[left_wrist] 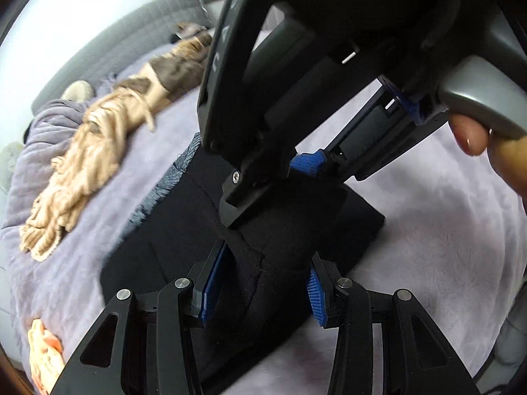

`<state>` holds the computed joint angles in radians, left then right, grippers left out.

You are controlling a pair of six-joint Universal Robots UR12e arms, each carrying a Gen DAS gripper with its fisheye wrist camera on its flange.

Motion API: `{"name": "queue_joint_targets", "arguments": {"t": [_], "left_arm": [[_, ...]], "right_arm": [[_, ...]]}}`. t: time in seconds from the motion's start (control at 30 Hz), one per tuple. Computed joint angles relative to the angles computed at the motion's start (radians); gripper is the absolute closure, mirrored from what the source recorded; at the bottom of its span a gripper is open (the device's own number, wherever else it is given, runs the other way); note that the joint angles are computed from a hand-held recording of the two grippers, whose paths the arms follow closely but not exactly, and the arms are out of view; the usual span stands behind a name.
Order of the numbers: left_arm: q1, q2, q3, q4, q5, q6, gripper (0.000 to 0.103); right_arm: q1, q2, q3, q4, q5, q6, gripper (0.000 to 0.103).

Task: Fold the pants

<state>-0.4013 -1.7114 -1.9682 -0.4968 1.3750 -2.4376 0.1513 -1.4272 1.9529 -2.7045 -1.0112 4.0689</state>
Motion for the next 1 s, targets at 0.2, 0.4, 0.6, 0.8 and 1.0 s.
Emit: {"name": "queue_joint_targets", "arguments": {"t": [0.2, 0.4, 0.6, 0.8, 1.0], "left_arm": [[0.008, 0.013, -0.001, -0.109, 0.021, 0.051, 0.038], [0.078, 0.056, -0.018, -0.128, 0.033, 0.025, 0.035], [0.135, -0.011, 0.064, -0.264, 0.145, -0.196, 0.026], [0.176, -0.028, 0.117, -0.433, 0.092, -0.317, 0.019], [0.2, 0.026, 0.097, -0.508, 0.131, -0.302, 0.019]], "right_arm": [[-0.006, 0.032, 0.1, -0.079, 0.009, 0.075, 0.084], [0.011, -0.006, 0.09, 0.03, -0.065, -0.019, 0.081], [0.046, -0.007, 0.046, 0.135, -0.155, -0.062, 0.079], [0.075, -0.003, 0.005, 0.22, -0.238, -0.039, 0.074], [0.111, -0.029, -0.027, 0.342, -0.326, -0.018, 0.056]]}}
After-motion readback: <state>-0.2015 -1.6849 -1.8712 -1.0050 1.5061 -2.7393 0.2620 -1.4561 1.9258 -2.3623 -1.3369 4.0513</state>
